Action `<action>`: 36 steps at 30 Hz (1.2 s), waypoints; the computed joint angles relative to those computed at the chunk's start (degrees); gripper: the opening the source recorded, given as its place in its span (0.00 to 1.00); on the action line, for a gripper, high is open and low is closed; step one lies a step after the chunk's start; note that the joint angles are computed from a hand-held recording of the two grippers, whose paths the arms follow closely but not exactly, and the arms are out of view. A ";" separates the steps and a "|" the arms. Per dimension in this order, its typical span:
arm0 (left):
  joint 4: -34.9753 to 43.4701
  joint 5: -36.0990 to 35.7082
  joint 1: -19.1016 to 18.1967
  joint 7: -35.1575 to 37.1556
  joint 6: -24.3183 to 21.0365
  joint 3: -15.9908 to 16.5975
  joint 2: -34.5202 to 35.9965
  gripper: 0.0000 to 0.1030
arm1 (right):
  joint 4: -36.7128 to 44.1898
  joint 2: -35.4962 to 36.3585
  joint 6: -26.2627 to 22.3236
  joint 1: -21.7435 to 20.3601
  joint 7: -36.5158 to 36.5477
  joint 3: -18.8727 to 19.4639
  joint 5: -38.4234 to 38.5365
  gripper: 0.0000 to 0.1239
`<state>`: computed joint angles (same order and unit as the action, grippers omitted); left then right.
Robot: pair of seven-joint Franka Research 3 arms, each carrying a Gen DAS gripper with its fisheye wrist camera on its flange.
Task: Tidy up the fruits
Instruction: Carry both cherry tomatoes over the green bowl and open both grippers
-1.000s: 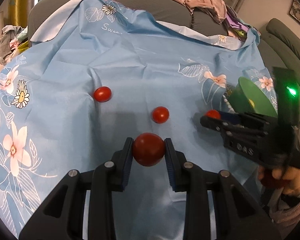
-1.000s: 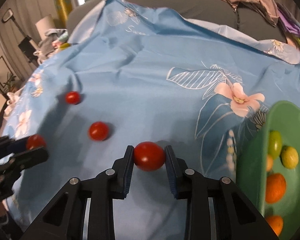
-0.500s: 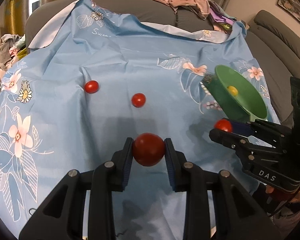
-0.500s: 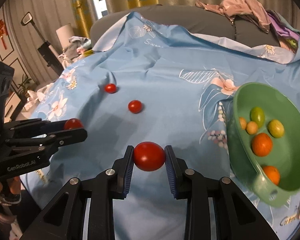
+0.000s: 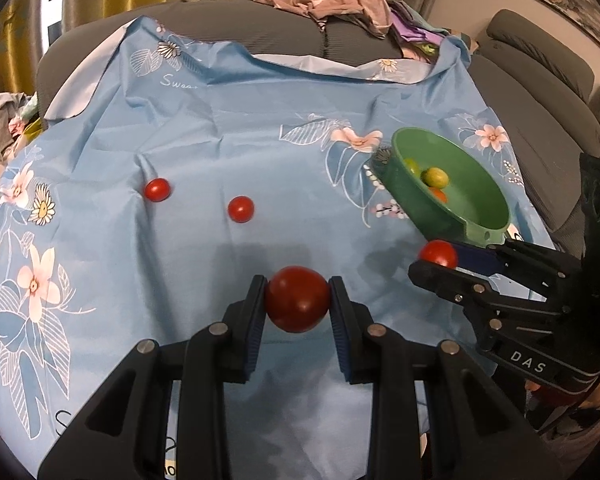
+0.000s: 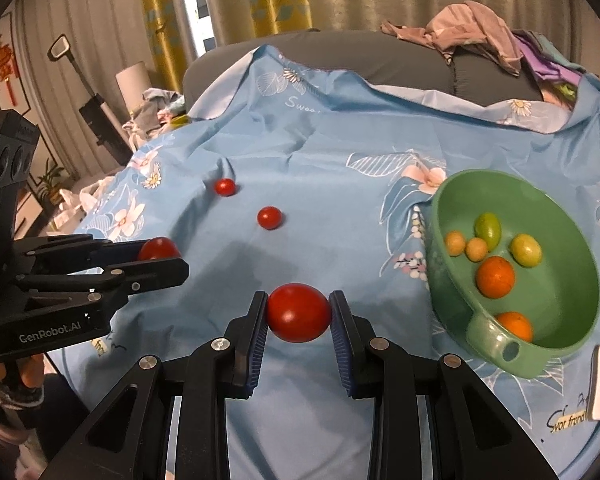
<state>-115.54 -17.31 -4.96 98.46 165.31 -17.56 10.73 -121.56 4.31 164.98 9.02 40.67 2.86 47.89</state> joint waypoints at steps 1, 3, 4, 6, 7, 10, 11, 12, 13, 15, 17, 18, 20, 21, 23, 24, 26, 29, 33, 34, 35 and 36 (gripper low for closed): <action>0.27 0.32 -0.20 -0.21 -0.17 0.02 0.13 0.29 | -0.11 -0.13 0.04 -0.12 -0.41 0.00 0.54 0.26; 0.89 1.00 -0.58 -0.51 -0.50 -0.01 0.44 0.29 | -0.32 -0.33 0.03 -0.38 -1.42 -0.07 1.82 0.26; 1.03 1.28 -0.70 -0.61 -0.60 -0.04 0.48 0.30 | -0.38 -0.41 -0.02 -0.47 -1.81 -0.12 2.37 0.26; 1.69 1.94 -1.02 -0.82 -0.98 -0.09 0.78 0.29 | -0.45 -0.46 0.04 -0.65 -2.41 -0.27 3.32 0.26; 2.05 2.12 -1.05 -0.76 -1.21 -0.16 0.93 0.29 | -0.54 -0.60 0.04 -0.75 -2.95 -0.29 4.07 0.26; 3.27 3.29 -1.43 -0.84 -1.70 -0.22 1.58 0.29 | -0.60 -0.91 -0.01 -1.09 -4.58 -0.54 6.31 0.26; 3.84 3.43 -1.47 -0.65 -1.95 -0.39 1.89 0.29 | -0.50 -0.91 -0.12 -1.16 -4.75 -0.67 6.56 0.26; 4.48 3.43 -1.47 -0.38 -2.27 -0.63 2.25 0.30 | -0.46 -0.95 -0.22 -1.29 -5.12 -0.79 7.08 0.26; 5.07 3.85 -1.70 -0.68 -2.65 -0.58 2.56 0.29 | -0.44 -1.01 -0.26 -1.44 -5.57 -0.90 7.81 0.26; 6.33 4.14 -1.85 -0.46 -3.34 -0.87 3.29 0.29 | -0.51 -1.19 -0.21 -1.65 -6.33 -1.06 9.09 0.26; 7.47 5.47 -2.48 -0.92 -3.77 -0.73 3.94 0.29 | -0.41 -1.33 -0.32 -1.96 -7.38 -1.31 10.80 0.26; 8.18 6.07 -2.75 -1.02 -4.02 -0.75 4.36 0.29 | -0.34 -1.39 -0.47 -2.14 -7.85 -1.45 11.66 0.26; 9.05 6.96 -3.10 -1.33 -4.38 -0.82 4.89 0.29 | -0.10 -1.43 -0.74 -2.63 -8.80 -1.84 13.60 0.26; 9.75 7.43 -3.29 -1.34 -4.67 -0.90 5.33 0.30 | -0.08 -1.44 -0.63 -2.74 -9.00 -1.94 14.08 0.26; 10.74 8.14 -3.50 -1.39 -5.07 -1.03 6.01 0.29 | 0.08 -1.37 -0.34 -3.14 -9.35 -2.24 15.14 0.26; 11.56 8.58 -3.71 -1.54 -5.45 -1.06 6.56 0.30 | 0.19 -1.36 -0.28 -3.38 -9.67 -2.39 15.80 0.26; 13.08 9.19 -3.94 -1.69 -6.08 -1.20 7.59 0.30 | 0.40 -1.31 -0.04 -3.83 -10.05 -2.66 16.84 0.26; 15.36 10.08 -4.27 -1.41 -6.94 -1.56 9.12 0.30 | 0.64 -1.06 1.12 -4.51 -9.89 -3.04 17.68 0.26; 18.68 11.81 -5.14 -1.26 -8.32 -1.62 11.24 0.30 | 1.20 -0.48 1.83 -5.51 -9.42 -3.35 18.52 0.26; 19.81 12.16 -5.36 -1.25 -8.82 -1.66 11.94 0.30 | 1.36 -0.28 2.04 -5.77 -9.29 -3.41 18.70 0.26; 20.74 12.36 -5.51 -1.24 -9.17 -1.76 12.55 0.30 | 1.51 -0.07 2.27 -6.03 -9.03 -3.46 18.78 0.26; 21.88 12.52 -5.69 -1.11 -9.59 -1.93 13.29 0.30 | 1.72 0.08 2.23 -6.29 -8.75 -3.51 18.58 0.26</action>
<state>-93.66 -4.79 -10.65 97.35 155.73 -19.48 24.02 -119.84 4.39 167.20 2.73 31.92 -0.65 66.47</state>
